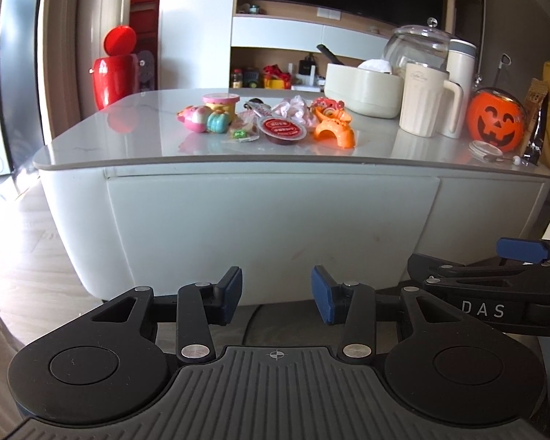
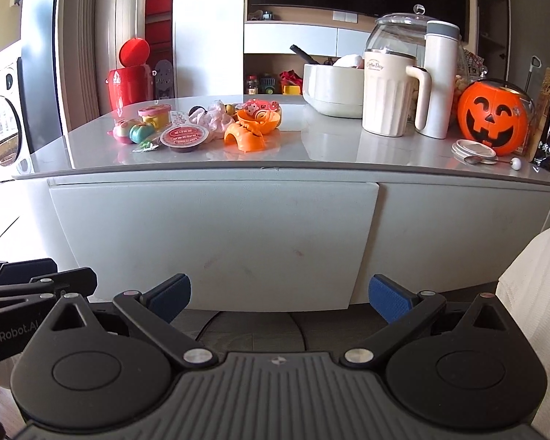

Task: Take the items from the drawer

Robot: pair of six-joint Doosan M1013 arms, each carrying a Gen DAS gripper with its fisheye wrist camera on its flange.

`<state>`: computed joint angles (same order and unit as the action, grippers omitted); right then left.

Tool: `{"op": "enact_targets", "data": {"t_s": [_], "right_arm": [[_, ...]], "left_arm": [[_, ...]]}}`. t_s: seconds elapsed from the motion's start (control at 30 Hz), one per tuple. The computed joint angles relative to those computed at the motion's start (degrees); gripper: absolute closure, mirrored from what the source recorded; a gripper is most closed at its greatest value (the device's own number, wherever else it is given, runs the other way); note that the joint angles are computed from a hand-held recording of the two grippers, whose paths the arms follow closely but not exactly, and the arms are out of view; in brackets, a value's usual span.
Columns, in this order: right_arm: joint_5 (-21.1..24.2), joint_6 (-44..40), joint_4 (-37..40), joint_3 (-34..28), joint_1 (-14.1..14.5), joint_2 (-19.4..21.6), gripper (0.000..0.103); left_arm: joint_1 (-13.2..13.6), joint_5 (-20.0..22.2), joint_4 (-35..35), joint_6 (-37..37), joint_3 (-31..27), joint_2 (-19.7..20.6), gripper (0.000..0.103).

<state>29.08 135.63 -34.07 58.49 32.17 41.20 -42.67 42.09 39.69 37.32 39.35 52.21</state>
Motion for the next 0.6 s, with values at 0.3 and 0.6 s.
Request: {"op": "enact_targets", "data": {"t_s": [0.3,0.6], "right_arm": [[0.49,-1.21,1.11,-0.38,-0.09,0.22,0.0],[0.44,-1.8,1.49,-0.52,-0.15,0.29,0.0]], "left_arm": [[0.0,0.29,-0.12,0.26,-0.11,0.06,0.057],[0.05,0.22,-0.23,0.39,-0.16,0.06,0.057]]}}
